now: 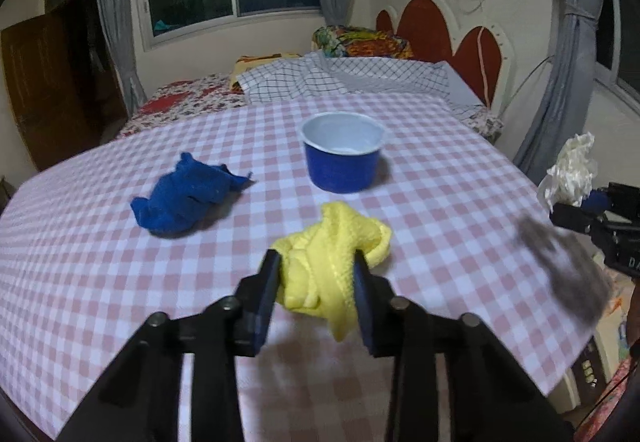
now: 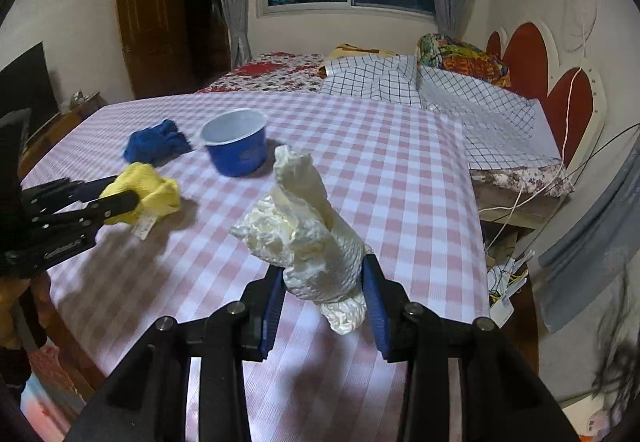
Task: Collect trash
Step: 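Grasp the yellow cloth with the left tool while the right tool grasps the white tissue, then carry the yellow cloth and white tissue with both tools over the black bin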
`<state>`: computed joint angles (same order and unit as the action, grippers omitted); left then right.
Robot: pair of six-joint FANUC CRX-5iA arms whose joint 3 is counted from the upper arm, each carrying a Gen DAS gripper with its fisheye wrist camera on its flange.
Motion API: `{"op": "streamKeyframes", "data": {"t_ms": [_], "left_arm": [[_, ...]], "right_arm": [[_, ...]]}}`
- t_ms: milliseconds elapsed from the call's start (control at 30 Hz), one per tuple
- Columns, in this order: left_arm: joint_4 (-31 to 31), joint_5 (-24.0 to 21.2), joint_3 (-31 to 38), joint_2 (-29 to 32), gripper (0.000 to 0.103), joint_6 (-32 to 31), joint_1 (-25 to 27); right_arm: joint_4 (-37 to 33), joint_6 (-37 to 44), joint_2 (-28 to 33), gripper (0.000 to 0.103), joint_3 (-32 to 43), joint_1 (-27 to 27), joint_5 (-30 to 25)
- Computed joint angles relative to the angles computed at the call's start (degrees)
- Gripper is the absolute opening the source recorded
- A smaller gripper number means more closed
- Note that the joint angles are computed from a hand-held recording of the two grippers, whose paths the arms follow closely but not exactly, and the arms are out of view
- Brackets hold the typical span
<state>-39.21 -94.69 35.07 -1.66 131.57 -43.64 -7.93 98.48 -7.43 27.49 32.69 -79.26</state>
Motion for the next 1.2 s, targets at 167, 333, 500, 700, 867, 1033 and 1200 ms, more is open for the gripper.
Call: {"op": "streamKeyframes", "data": {"t_ms": [167, 333, 500, 700, 867, 1033, 1200], "left_arm": [[-0.6, 2.44, -1.14, -1.28, 0.023, 2.73, -2.25], [-4.04, 1.63, 1.19, -0.32, 0.023, 3.15, -7.18], [-6.62, 1.64, 3.54, 1.34, 0.023, 3.8, -12.0], [-9.32, 1.24, 7.9, 5.09, 0.023, 4.22, -17.61], [-10.15, 2.14, 10.37, 8.33, 0.023, 4.54, -20.99], [-7.51, 4.48, 12.63, 11.51, 0.023, 3.9, -21.93], [-4.78, 6.64, 14.69, 14.43, 0.023, 2.89, -22.39]], "right_arm": [[-0.18, 0.01, -2.42, 0.04, -1.6, 0.41, -0.16], [-1.87, -0.15, -5.62, 0.04, -3.17, -1.47, 0.19], [-2.16, -0.27, -9.49, 0.04, -5.82, -3.35, 0.46], [-2.62, -0.85, -14.29, 0.04, -8.92, -7.0, 0.71], [-2.21, -1.21, -18.06, 0.04, -11.78, -9.94, 0.83], [-6.3, 1.53, -19.81, 0.04, -12.63, -17.87, -1.03], [-12.48, 5.92, -20.13, 0.04, -12.34, -28.44, -3.8]]}}
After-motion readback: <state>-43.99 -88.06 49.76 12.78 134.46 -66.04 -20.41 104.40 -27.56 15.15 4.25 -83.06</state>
